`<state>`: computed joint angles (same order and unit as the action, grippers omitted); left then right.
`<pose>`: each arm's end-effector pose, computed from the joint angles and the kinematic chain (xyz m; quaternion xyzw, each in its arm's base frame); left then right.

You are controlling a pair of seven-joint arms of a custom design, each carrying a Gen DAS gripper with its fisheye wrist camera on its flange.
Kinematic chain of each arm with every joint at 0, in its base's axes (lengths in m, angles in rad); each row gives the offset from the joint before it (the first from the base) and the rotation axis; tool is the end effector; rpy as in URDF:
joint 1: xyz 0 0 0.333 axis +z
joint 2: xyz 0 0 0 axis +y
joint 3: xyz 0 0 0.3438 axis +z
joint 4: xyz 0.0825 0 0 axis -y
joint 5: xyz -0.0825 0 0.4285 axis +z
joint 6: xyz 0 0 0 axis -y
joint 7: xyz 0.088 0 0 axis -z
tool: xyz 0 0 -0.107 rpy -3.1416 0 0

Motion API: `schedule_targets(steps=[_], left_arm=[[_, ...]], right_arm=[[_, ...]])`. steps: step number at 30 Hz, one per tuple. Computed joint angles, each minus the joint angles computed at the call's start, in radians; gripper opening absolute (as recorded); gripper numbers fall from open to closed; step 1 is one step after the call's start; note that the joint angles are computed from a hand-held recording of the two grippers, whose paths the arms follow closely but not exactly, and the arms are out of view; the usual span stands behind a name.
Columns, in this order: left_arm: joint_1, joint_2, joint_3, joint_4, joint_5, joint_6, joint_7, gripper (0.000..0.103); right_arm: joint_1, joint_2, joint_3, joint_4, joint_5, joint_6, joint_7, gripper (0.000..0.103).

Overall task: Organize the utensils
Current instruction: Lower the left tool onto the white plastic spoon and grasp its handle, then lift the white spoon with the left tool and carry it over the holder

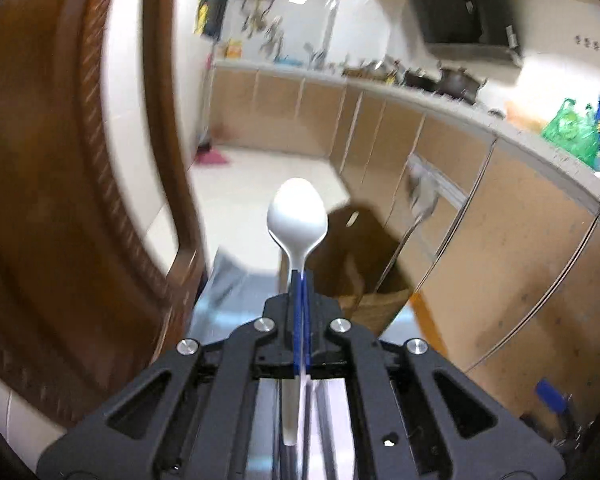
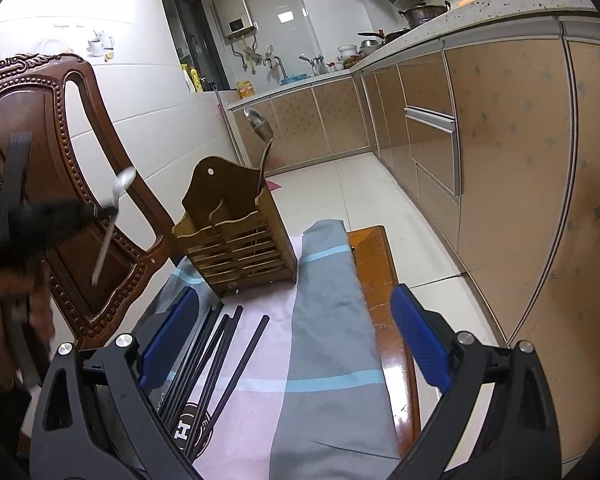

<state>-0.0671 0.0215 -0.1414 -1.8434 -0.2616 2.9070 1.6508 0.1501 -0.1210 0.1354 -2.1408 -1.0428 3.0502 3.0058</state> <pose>0.6492 -0.1203 0.6498 -0.5909 0.6317 -0.4305 0.2577 0.5394 0.2316 0.5564 -0.5607 0.6498 -0.2576 0.4438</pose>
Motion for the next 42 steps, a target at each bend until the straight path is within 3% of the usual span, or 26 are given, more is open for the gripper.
schedule_targets(steps=[3, 5, 10, 13, 15, 18, 21, 28, 38, 42], left_arm=[[-0.003, 0.07, -0.026, 0.071, -0.102, 0.099, 0.097, 0.001], [0.031, 0.124, -0.086, 0.126, -0.266, 0.158, 0.23, 0.001], [0.004, 0.268, -0.079, 0.261, -0.235, 0.201, 0.162, 0.001], [0.018, 0.322, -0.118, 0.299, -0.235, 0.245, 0.158, 0.001], [0.069, 0.351, -0.191, 0.307, -0.264, 0.281, 0.182, 0.001], [0.083, 0.397, -0.228, 0.328, -0.262, 0.357, 0.147, 0.001], [0.068, 0.423, -0.217, 0.341, -0.234, 0.397, 0.099, 0.001], [-0.078, 0.468, -0.043, 0.372, -0.172, 0.479, 0.032, 0.0], [-0.044, 0.483, -0.074, 0.298, -0.089, 0.576, -0.012, 0.001], [0.0, 0.461, -0.11, 0.236, -0.043, 0.581, -0.048, 0.012]], right_arm=[[0.009, 0.003, -0.009, -0.006, 0.045, 0.004, -0.039, 0.094], [0.012, 0.005, -0.013, -0.011, 0.077, 0.009, -0.063, 0.094], [0.01, 0.01, -0.013, -0.014, 0.117, 0.017, -0.095, 0.094], [0.01, 0.014, -0.012, -0.015, 0.134, 0.024, -0.113, 0.094], [0.008, 0.015, -0.01, -0.015, 0.135, 0.024, -0.114, 0.094], [0.008, 0.015, -0.012, -0.019, 0.152, 0.03, -0.124, 0.094], [0.01, 0.015, -0.014, -0.023, 0.174, 0.033, -0.143, 0.094], [0.017, 0.019, -0.018, -0.03, 0.232, 0.039, -0.192, 0.094], [0.025, 0.024, -0.019, -0.034, 0.308, 0.041, -0.259, 0.094], [0.034, 0.028, -0.022, -0.034, 0.35, 0.042, -0.294, 0.094]])
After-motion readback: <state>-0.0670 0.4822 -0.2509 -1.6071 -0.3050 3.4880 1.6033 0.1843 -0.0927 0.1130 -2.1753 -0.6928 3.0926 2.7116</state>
